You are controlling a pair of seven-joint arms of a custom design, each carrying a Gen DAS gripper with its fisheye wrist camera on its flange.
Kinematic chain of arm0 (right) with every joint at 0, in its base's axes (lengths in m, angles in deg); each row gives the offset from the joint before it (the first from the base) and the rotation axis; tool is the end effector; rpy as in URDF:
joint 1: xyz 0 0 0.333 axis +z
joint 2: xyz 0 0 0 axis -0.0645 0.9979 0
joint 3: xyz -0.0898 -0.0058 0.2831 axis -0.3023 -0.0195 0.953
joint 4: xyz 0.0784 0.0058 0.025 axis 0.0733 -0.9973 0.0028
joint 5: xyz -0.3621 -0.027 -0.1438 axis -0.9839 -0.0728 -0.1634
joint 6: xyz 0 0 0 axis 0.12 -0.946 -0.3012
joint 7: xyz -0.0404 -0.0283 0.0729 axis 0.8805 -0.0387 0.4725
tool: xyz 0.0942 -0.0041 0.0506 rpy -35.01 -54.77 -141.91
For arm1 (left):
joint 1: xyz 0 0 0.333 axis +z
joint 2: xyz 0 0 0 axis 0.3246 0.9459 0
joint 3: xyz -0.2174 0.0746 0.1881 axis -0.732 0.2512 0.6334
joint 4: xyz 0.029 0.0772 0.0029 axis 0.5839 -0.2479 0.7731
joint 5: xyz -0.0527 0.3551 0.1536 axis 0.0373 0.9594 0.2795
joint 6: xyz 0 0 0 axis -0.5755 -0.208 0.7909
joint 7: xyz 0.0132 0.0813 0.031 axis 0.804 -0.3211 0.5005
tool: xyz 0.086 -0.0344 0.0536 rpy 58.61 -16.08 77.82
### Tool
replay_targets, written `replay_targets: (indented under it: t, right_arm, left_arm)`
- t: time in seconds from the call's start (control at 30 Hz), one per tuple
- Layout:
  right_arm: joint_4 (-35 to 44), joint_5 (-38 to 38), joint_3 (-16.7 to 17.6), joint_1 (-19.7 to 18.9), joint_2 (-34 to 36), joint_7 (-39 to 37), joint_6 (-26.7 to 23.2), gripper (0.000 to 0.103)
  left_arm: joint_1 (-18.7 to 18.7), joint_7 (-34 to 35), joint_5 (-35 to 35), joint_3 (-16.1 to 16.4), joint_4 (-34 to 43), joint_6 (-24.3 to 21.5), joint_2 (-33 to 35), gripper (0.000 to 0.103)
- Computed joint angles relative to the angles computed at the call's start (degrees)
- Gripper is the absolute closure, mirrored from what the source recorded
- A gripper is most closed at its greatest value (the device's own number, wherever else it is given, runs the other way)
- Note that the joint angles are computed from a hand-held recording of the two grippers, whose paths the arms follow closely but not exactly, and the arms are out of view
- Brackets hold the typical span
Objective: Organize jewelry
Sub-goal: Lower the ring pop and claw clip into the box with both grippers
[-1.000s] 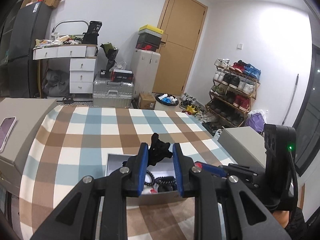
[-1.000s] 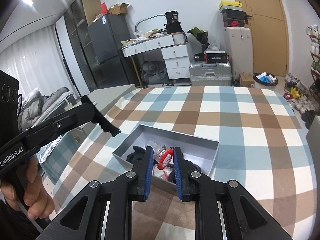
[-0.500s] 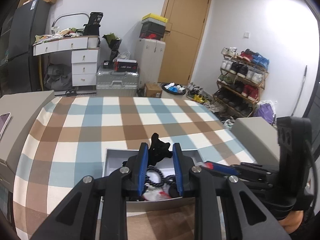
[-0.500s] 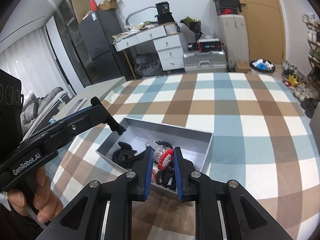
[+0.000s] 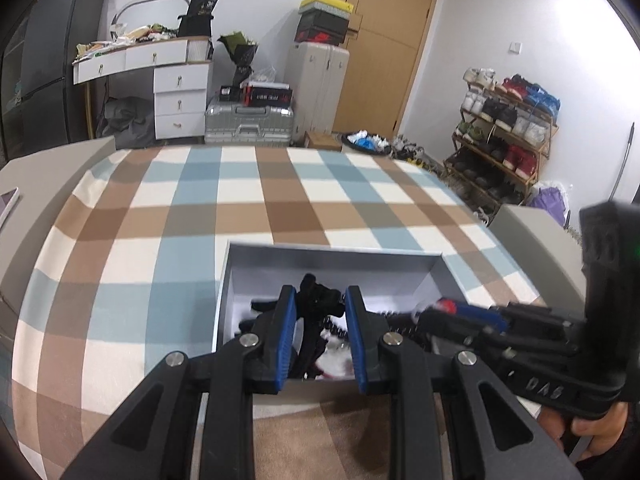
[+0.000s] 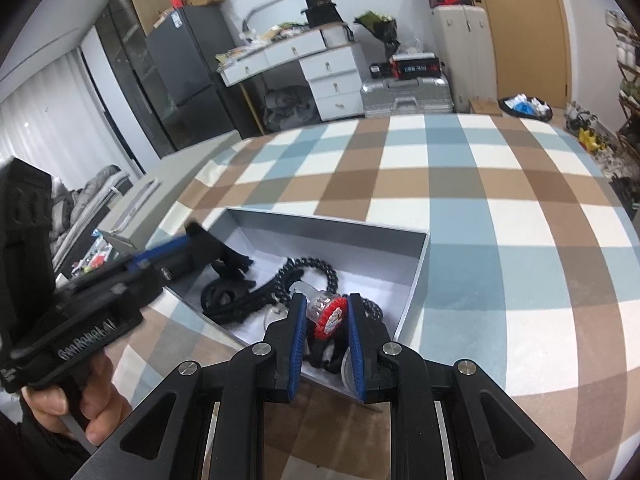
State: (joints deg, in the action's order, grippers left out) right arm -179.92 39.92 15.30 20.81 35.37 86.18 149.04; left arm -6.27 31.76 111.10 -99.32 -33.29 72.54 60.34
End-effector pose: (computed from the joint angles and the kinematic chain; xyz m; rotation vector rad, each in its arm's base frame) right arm 0.5510 0.4055 0.5050 -1.7824 1.2610 -0.1322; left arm 0.5127 -0.4037 0.5406 -1.7405 1.8091 -1.0669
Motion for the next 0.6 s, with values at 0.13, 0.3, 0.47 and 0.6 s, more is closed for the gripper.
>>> replay_targets:
  t: [0.13, 0.3, 0.47, 0.6]
  right_arm:
    - [0.03, -0.92, -0.48, 0.34, 0.02, -0.17, -0.08, 0.084]
    - [0.2, -0.24, -0.03, -0.27, 0.12, -1.75, -0.39, 0.084]
    - [0.14, -1.14, -0.94, 0.03, 0.1, -0.13, -0.4, 0.084]
    - [-0.11, -1.33, -1.07, -0.04, -0.18, 0.66, -0.67, 0.084]
  left_arm:
    - [0.14, 2.52, -3.04, -0.81, -0.65, -1.16, -0.11, 0.084]
    - [-0.23, 3.42, -3.84, -1.17, -1.55, -1.31, -0.71, 0.085]
    - [-0.49, 4.16, -4.56, -1.46, -1.66, -1.38, -0.79, 0.084]
    - [-0.61, 4.14, -4.28, -1.31, -1.34, -1.87, -0.67, 0.084]
